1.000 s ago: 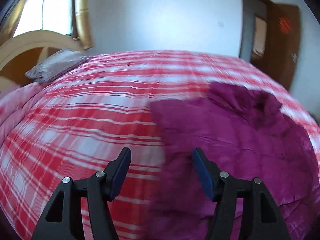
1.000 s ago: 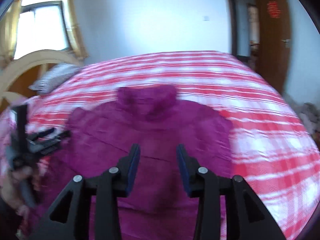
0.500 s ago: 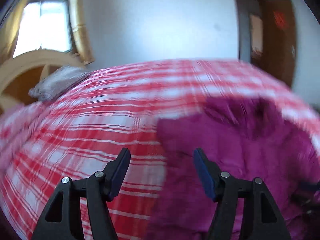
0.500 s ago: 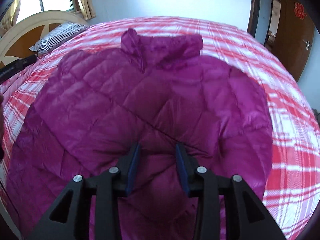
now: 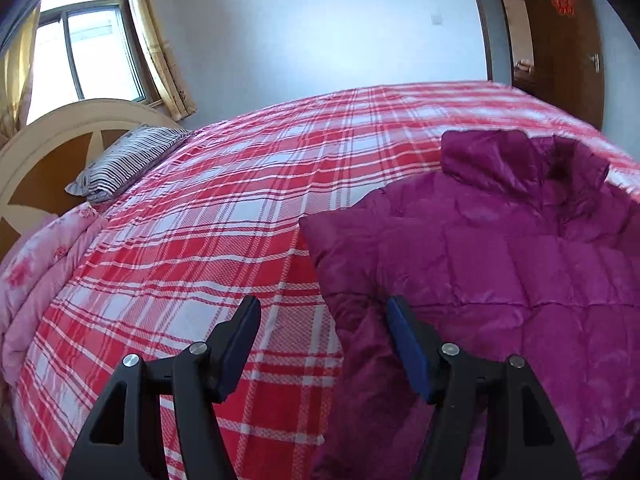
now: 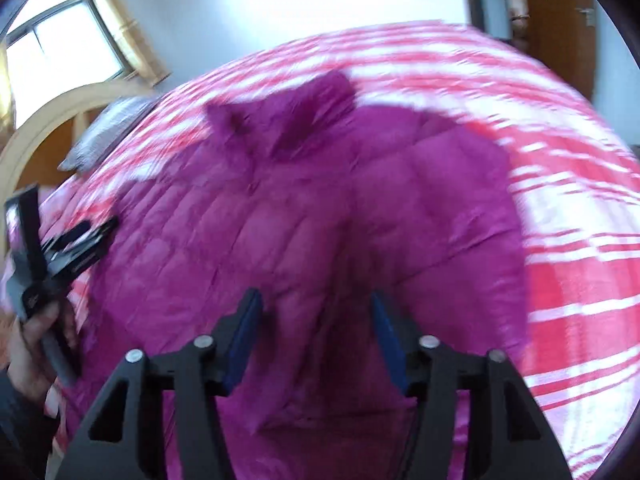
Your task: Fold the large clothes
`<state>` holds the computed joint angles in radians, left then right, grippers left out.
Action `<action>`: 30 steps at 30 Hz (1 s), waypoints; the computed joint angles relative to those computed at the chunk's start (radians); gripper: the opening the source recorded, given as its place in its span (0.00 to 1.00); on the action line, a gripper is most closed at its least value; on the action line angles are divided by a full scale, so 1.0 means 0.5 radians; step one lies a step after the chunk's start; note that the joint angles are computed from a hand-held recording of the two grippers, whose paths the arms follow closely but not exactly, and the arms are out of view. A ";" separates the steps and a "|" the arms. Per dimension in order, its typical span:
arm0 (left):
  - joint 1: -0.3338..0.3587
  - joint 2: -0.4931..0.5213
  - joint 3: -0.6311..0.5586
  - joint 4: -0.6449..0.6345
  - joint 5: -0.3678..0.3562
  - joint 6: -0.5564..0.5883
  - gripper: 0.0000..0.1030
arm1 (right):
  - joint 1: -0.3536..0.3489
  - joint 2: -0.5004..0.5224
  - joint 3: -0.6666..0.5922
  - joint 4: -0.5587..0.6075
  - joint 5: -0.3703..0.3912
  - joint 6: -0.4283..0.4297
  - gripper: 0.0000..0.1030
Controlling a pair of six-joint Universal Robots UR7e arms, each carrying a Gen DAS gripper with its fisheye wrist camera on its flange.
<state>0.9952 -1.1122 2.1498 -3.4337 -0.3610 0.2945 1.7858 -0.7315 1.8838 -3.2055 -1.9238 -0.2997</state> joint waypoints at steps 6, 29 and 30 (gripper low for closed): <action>-0.071 0.022 -0.052 -0.310 0.189 0.104 0.64 | 0.050 -0.040 0.175 -0.215 0.044 -0.184 0.14; 0.205 0.087 -0.272 0.653 -0.503 -0.750 0.74 | 0.120 -0.009 0.137 -0.371 -0.168 -0.215 0.29; 0.196 0.100 -0.275 0.654 -0.466 -0.739 0.74 | 0.158 0.016 0.123 -0.518 -0.251 -0.229 0.36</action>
<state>1.0933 -1.0619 2.0122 -3.1067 -0.5941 -0.0750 1.8648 -0.7236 1.9452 -3.4644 -2.0494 -0.4142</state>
